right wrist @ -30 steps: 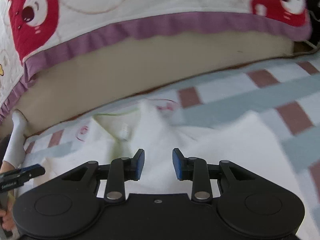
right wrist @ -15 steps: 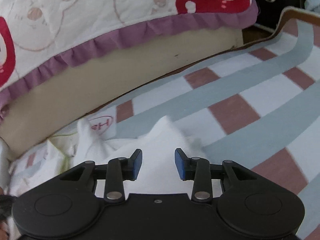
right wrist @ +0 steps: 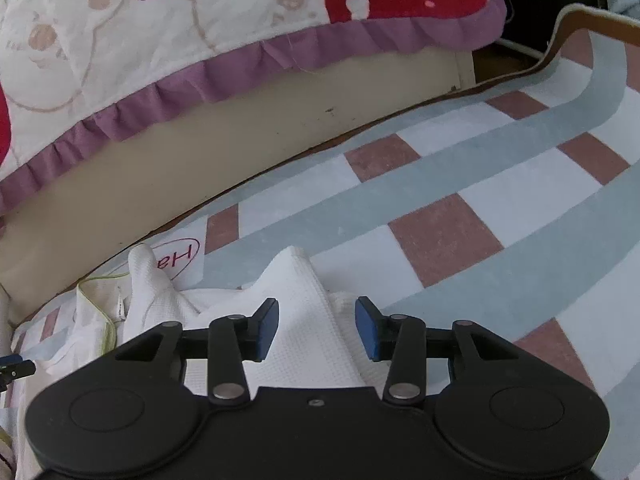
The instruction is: Fold clothes
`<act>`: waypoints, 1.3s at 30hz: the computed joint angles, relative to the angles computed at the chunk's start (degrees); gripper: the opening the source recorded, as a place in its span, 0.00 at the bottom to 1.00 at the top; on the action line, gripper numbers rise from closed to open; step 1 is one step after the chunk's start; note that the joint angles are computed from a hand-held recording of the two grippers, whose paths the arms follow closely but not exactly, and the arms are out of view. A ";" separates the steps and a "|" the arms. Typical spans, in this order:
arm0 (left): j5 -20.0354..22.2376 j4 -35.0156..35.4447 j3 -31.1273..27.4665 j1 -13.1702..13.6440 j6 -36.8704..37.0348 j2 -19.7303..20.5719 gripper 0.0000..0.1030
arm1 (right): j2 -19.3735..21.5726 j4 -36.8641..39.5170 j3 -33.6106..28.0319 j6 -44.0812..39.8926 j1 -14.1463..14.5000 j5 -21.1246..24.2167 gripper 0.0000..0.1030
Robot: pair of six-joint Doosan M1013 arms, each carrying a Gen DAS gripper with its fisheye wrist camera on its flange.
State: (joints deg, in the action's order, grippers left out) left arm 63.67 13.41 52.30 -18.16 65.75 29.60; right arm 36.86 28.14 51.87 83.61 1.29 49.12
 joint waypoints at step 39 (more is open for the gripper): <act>-1.19 -15.05 -7.90 0.12 4.25 5.83 0.74 | -9.82 32.34 12.95 -36.13 -4.27 12.20 0.07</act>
